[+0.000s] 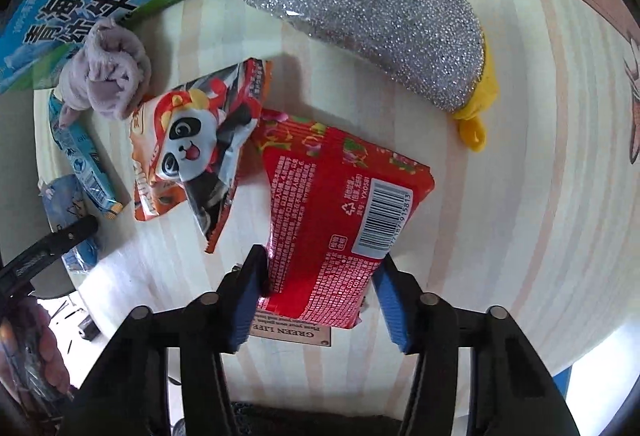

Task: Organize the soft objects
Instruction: 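Grasp the blue tissue pack with the left tool while the right tool grasps the red bag, then place the tissue pack and red bag into the box, opening both tools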

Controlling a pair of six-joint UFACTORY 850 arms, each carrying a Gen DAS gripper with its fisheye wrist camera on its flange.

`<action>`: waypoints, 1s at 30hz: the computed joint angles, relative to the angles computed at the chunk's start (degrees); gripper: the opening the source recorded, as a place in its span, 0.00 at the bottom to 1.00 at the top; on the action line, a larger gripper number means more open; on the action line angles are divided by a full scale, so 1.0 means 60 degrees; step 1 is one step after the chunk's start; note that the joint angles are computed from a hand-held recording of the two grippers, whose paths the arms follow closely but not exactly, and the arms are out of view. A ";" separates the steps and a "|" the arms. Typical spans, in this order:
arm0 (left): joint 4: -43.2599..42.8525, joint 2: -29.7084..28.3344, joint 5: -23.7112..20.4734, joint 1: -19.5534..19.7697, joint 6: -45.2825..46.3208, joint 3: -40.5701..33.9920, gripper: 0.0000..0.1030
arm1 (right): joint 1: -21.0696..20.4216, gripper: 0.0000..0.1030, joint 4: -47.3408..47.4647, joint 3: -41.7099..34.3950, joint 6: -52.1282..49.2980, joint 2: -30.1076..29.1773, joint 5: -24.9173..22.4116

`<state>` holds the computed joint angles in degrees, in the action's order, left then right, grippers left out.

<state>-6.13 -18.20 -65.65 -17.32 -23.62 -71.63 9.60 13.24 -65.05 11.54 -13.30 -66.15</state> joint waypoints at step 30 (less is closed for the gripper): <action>0.0050 -0.2051 -0.1237 -0.1221 0.1246 -0.6739 0.46 | -0.0740 0.45 0.0447 -0.4592 -0.0932 -0.0081 -0.0455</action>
<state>-5.83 -30.51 -73.07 -24.65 -16.14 -112.06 5.16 15.92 -92.60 5.95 -13.78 -68.88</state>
